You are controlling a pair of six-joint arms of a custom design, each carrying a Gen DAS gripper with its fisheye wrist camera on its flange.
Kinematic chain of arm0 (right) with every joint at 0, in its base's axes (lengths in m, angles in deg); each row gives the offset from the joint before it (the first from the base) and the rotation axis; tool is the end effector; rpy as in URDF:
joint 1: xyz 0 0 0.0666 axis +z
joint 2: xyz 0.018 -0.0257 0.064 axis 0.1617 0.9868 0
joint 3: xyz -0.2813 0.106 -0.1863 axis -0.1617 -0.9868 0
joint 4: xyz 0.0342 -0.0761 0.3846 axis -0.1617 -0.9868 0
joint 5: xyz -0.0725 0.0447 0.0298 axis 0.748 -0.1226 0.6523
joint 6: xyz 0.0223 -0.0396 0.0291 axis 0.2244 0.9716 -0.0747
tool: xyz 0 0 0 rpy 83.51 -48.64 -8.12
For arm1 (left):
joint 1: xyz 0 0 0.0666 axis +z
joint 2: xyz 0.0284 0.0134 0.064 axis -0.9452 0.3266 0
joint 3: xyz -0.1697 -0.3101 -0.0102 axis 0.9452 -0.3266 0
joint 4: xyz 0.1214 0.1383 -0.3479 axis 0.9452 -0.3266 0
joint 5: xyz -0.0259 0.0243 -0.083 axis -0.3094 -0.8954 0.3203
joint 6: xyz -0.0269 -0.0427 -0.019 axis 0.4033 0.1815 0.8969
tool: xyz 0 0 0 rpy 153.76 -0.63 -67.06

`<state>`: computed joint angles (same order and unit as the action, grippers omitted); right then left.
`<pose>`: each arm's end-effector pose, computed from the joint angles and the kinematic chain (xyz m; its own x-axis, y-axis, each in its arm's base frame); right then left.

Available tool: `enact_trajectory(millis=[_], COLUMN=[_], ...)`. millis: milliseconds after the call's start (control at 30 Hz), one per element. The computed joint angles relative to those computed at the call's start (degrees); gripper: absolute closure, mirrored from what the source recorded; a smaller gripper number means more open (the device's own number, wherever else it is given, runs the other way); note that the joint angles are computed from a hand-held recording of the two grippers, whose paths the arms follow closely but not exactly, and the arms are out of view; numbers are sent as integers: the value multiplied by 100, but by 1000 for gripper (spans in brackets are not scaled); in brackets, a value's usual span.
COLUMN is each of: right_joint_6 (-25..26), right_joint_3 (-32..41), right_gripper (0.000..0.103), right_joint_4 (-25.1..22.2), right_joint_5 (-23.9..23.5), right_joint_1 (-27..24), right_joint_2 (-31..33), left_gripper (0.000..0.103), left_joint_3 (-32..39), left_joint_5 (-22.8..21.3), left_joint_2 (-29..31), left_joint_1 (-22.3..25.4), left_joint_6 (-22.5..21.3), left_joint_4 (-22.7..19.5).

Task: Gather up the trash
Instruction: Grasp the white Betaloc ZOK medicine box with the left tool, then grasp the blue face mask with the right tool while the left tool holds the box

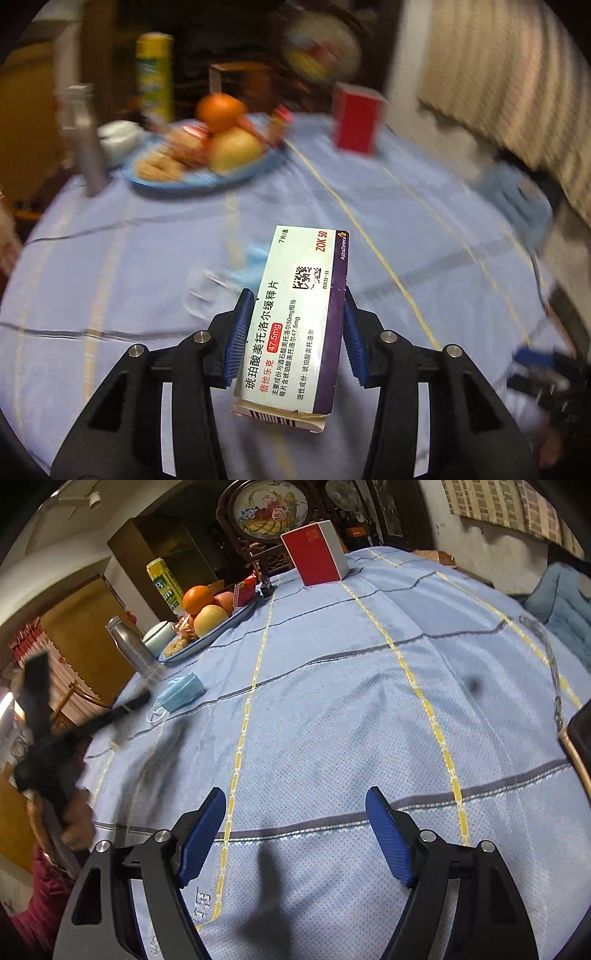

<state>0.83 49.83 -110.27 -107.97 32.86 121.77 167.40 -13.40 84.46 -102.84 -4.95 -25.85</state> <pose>0.4206 0.1984 0.4711 -0.7857 -0.2184 -0.5787 -0.5011 0.7733 0.3885 0.3569 -0.2004 0.5211 -0.6164 -0.2574 -0.7442 -0.3004 0.9505 -0.0800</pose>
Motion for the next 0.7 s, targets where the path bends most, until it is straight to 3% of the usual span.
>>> enact_trajectory(millis=[133, 300, 500, 700], right_joint_6=[264, 666, 1250, 1562], right_joint_3=[773, 2134, 4345, 5506], right_gripper=[26, 26, 26, 26], right_joint_4=[-230, -387, -978, -1420], right_joint_5=[-168, 51, 320, 495], right_joint_1=[327, 965, 1558, 1756], right_joint_2=[461, 1391, 3038, 4049], left_gripper=[56, 56, 56, 56], left_joint_3=[-67, -175, -264, -205], left_joint_5=[-358, -312, -255, -108], left_joint_2=[-255, -433, -521, -385], left_joint_1=[276, 561, 720, 775], left_joint_6=[698, 1164, 1436, 1409], left_joint_4=[-307, -507, -621, -705])
